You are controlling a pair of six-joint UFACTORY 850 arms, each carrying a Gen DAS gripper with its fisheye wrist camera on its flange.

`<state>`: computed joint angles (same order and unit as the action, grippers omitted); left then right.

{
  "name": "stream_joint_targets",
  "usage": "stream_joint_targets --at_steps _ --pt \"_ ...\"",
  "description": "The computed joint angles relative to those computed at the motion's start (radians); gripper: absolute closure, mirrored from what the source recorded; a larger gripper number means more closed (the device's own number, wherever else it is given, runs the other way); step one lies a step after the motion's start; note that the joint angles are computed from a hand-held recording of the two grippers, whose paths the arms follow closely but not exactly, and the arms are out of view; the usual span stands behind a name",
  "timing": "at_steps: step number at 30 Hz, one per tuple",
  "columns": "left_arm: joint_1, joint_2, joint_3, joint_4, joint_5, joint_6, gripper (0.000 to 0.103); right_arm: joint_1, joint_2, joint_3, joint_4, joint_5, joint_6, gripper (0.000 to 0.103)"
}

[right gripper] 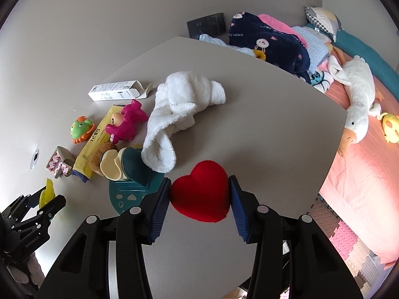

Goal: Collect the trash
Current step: 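Carry the yellow-green toy with the left tool while the right tool carries the heart to the bin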

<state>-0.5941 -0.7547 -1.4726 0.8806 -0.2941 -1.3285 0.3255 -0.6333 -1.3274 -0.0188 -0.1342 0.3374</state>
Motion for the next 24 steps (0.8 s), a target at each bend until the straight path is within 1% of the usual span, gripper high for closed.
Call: stream_joint_targets --at_steps 3,8,14,16,18,20,22,23,24 --pt "-0.008 0.012 0.006 0.013 0.008 -0.017 0.042 -0.004 0.03 0.033 -0.013 0.019 0.016 0.055" --pt "-0.029 0.022 0.005 0.046 0.004 -0.049 0.042 -0.012 0.08 0.087 -0.085 0.04 0.087 0.055" --pt "-0.06 0.014 -0.027 0.039 -0.006 -0.03 0.042 -0.028 0.145 0.16 -0.077 0.066 0.066 0.055" --pt "-0.072 0.008 -0.041 0.036 -0.006 -0.022 0.042 -0.035 0.169 0.189 -0.117 0.075 0.101 0.055" --pt "-0.084 0.001 -0.056 0.033 -0.009 -0.012 0.042 -0.043 0.192 0.216 -0.211 0.084 0.191 0.055" --pt "-0.097 -0.006 -0.071 0.017 -0.011 0.011 0.042 -0.053 0.214 0.243 -0.267 0.094 0.246 0.055" --pt "-0.109 -0.014 -0.087 0.0 -0.016 0.034 0.042 -0.063 0.233 0.267 -0.348 0.102 0.325 0.055" --pt "-0.114 -0.017 -0.094 -0.011 -0.017 0.049 0.042 -0.065 0.245 0.282 -0.426 0.107 0.403 0.055" --pt "-0.12 -0.018 -0.098 -0.015 -0.019 0.055 0.042 -0.07 0.254 0.293 -0.471 0.11 0.447 0.055"
